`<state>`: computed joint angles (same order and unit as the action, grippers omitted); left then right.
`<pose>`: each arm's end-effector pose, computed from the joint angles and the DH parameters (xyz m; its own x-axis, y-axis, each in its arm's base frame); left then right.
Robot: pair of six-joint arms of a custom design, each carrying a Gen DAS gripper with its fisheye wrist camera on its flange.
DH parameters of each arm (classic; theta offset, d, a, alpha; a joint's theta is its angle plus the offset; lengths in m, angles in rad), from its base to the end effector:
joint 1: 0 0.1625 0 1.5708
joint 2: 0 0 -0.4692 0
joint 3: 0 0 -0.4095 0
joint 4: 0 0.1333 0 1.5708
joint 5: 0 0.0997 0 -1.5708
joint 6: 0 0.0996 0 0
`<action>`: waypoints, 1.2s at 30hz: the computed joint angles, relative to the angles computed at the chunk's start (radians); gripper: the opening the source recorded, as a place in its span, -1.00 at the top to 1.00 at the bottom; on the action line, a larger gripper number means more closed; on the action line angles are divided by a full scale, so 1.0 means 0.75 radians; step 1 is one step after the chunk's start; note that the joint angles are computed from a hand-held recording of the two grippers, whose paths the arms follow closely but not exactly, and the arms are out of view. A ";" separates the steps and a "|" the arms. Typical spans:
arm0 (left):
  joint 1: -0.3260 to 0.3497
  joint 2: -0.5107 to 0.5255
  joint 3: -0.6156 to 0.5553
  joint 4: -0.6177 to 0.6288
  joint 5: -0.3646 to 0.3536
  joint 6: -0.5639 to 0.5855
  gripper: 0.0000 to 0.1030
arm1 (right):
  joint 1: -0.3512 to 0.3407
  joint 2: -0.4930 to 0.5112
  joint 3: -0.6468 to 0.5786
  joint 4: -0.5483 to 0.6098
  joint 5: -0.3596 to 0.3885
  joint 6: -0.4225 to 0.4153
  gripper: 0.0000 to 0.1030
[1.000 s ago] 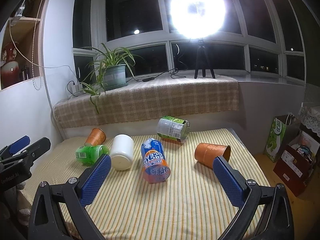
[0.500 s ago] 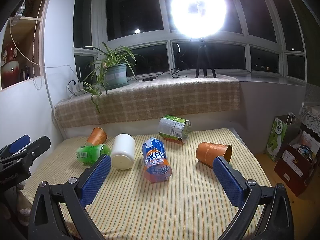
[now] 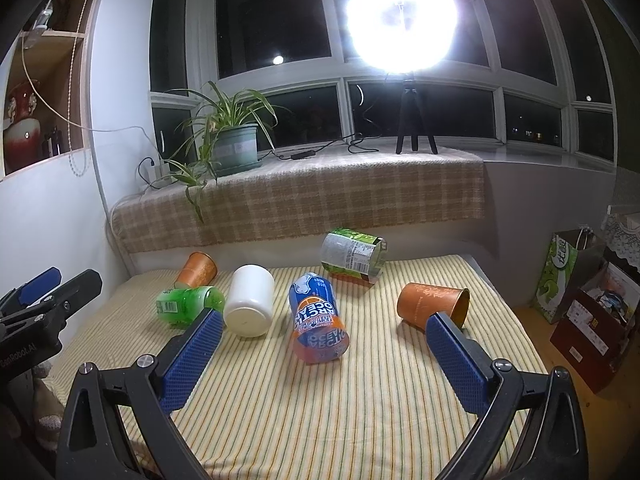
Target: Flip cup upright
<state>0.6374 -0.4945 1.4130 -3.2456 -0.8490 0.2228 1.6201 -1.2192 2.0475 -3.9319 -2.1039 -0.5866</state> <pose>-0.5127 -0.6274 0.0738 -0.6619 0.4208 -0.6204 0.7493 0.3485 -0.5631 0.1086 -0.5233 0.3977 -0.7362 0.3661 0.5692 -0.4916 0.2889 -0.8215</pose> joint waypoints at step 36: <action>0.187 -0.025 -0.168 0.555 -0.170 -0.935 -0.99 | -0.055 -0.020 0.029 0.084 0.051 0.081 -1.00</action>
<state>0.7773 -0.5134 1.2867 -2.8291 -0.9761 -0.4784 1.5786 -1.2344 2.0690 -3.8687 -2.0657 -0.5262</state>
